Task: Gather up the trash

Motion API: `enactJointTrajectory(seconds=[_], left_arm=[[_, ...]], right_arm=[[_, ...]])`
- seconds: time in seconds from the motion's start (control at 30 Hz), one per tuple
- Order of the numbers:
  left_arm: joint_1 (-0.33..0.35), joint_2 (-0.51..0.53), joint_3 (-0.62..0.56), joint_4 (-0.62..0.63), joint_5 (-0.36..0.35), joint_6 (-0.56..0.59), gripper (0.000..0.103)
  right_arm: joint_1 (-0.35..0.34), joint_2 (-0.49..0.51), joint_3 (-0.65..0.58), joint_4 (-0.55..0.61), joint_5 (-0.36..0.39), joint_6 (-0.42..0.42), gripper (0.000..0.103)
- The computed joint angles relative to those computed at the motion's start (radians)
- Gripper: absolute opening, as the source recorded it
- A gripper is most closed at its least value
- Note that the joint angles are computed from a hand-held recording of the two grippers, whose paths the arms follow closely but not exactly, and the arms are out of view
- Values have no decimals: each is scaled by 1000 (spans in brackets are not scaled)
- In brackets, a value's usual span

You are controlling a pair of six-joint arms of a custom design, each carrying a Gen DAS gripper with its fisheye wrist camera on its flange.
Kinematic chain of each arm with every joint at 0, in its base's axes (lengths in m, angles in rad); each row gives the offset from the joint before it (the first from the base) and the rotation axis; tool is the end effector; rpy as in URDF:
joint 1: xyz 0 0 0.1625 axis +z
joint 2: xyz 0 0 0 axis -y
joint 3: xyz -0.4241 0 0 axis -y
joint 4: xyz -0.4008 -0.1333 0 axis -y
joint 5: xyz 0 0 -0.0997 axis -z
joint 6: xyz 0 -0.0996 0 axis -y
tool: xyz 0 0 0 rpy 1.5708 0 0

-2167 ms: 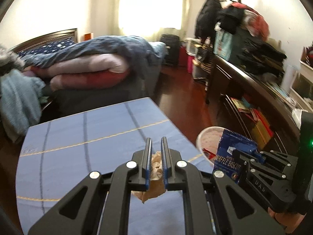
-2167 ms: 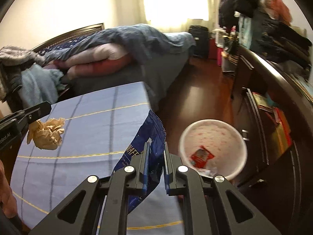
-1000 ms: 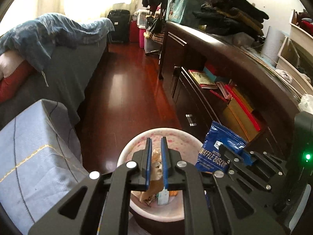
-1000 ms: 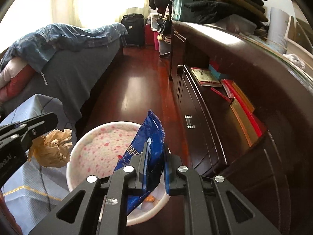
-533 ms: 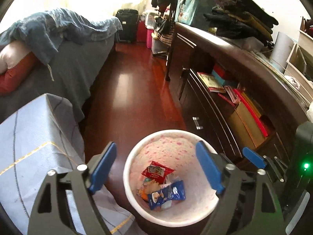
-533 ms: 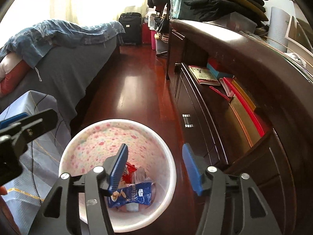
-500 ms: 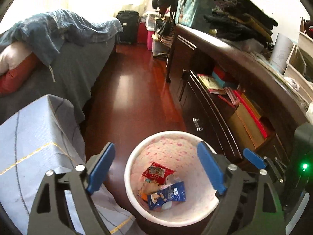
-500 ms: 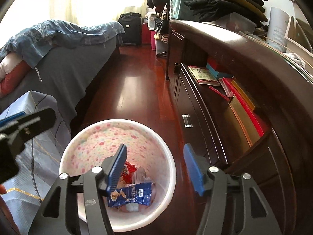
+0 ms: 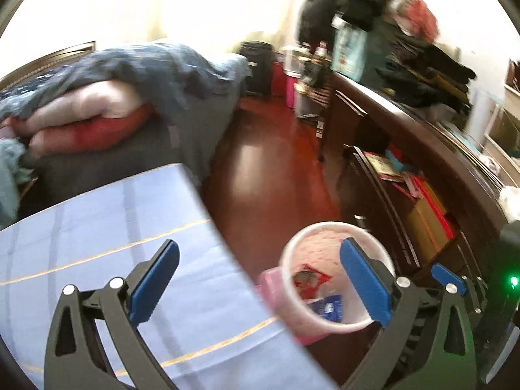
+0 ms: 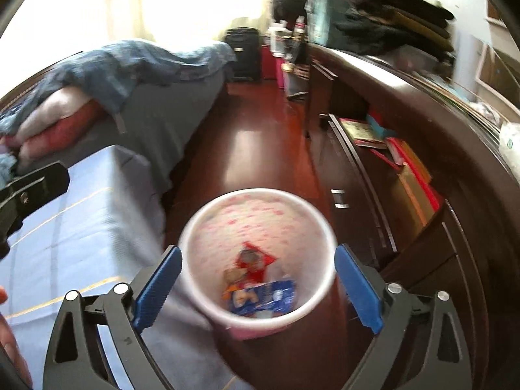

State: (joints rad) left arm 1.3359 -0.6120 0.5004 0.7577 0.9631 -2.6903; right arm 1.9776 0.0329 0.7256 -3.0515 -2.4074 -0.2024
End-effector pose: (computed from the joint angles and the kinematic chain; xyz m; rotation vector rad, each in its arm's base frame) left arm 0.0102 -0.7743 0.3219 0.4264 2.2404 -1.0401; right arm 0.3844 -0.7422 -0.1113 0.3102 -2.2291 0.9345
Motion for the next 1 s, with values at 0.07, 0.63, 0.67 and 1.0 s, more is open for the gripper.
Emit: enactJointTrajectory(seconds=[0.07, 0.63, 0.67, 1.0], left_arm=[[1, -117, 163, -101, -30, -3, 99], [-61, -757, 847, -536, -302, 86, 99], [-78, -809, 893, -569, -325, 110, 99], [-233, -1107, 1072, -653, -450, 200, 99]], right_arm=[[29, 3, 15, 5, 18, -12, 96], [235, -39, 171, -29, 179, -60, 99], [248, -41, 175, -36, 182, -64, 99], [356, -83, 225, -132, 204, -114, 99]])
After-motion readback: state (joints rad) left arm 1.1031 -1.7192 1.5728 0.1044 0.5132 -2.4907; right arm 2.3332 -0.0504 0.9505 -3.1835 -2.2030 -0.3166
